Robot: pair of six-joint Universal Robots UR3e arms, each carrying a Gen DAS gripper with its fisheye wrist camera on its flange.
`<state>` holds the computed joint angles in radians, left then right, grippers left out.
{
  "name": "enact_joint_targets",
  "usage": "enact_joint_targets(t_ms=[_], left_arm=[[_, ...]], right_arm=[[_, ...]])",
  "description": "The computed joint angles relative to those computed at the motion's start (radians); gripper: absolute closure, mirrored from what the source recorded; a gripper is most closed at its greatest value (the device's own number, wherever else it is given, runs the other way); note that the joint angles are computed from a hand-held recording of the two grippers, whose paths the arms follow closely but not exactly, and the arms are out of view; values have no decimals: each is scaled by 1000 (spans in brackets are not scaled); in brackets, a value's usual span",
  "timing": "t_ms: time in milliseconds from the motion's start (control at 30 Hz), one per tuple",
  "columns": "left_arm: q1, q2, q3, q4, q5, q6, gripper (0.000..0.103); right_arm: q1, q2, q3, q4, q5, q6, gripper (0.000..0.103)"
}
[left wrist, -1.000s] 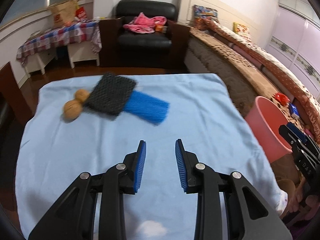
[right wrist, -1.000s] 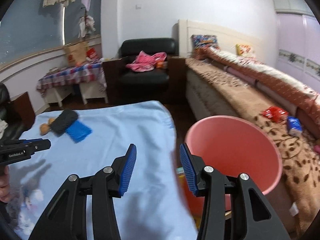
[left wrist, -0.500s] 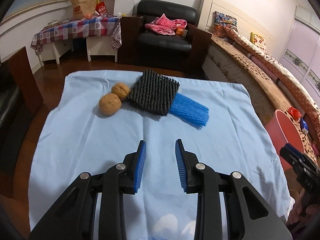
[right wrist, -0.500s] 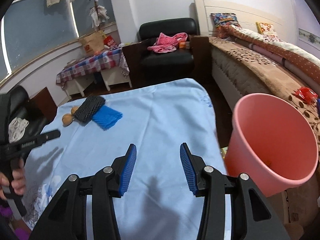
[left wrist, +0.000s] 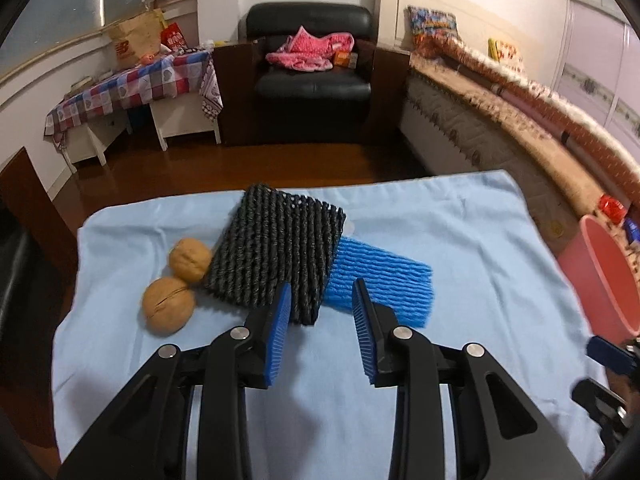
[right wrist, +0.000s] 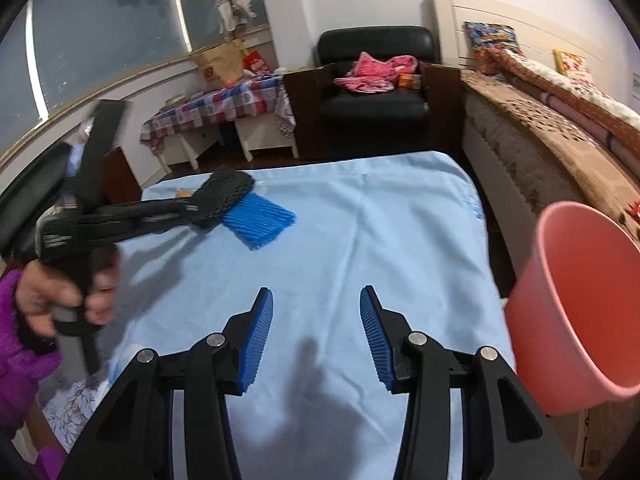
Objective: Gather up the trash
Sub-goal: 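Grasp the black mesh sleeve with the left tool while the right tool grasps the blue mesh sleeve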
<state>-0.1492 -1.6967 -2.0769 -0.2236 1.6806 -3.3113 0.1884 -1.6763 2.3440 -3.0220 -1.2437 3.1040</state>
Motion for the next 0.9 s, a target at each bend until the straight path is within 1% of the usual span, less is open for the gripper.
enact_joint_targets(t_ms=[133, 233, 300, 333, 367, 433, 567, 633, 767, 900], left_arm=[[-4, -76, 37, 12, 40, -8, 71], [32, -67, 2, 58, -4, -11, 72], [53, -54, -23, 79, -27, -10, 89], [70, -41, -39, 86, -50, -10, 90], [90, -24, -65, 100, -71, -12, 93], [115, 1, -91, 111, -96, -17, 94], [185, 106, -171, 118, -191, -27, 94], [214, 161, -203, 114, -235, -29, 94], [264, 270, -258, 100, -311, -29, 94], [291, 333, -279, 62, -346, -35, 94]], right_arm=[[40, 75, -80, 8, 16, -16, 58], [72, 149, -160, 16, 22, -33, 58], [92, 210, -233, 39, 33, -48, 57], [100, 234, -260, 47, 36, -56, 56], [115, 268, -300, 56, 27, -62, 54], [141, 332, -370, 62, 9, -77, 54], [190, 472, -546, 118, -35, -103, 54], [212, 535, -639, 158, -58, -119, 54], [258, 671, -850, 284, -108, -159, 54], [296, 767, -978, 351, -188, -190, 54]])
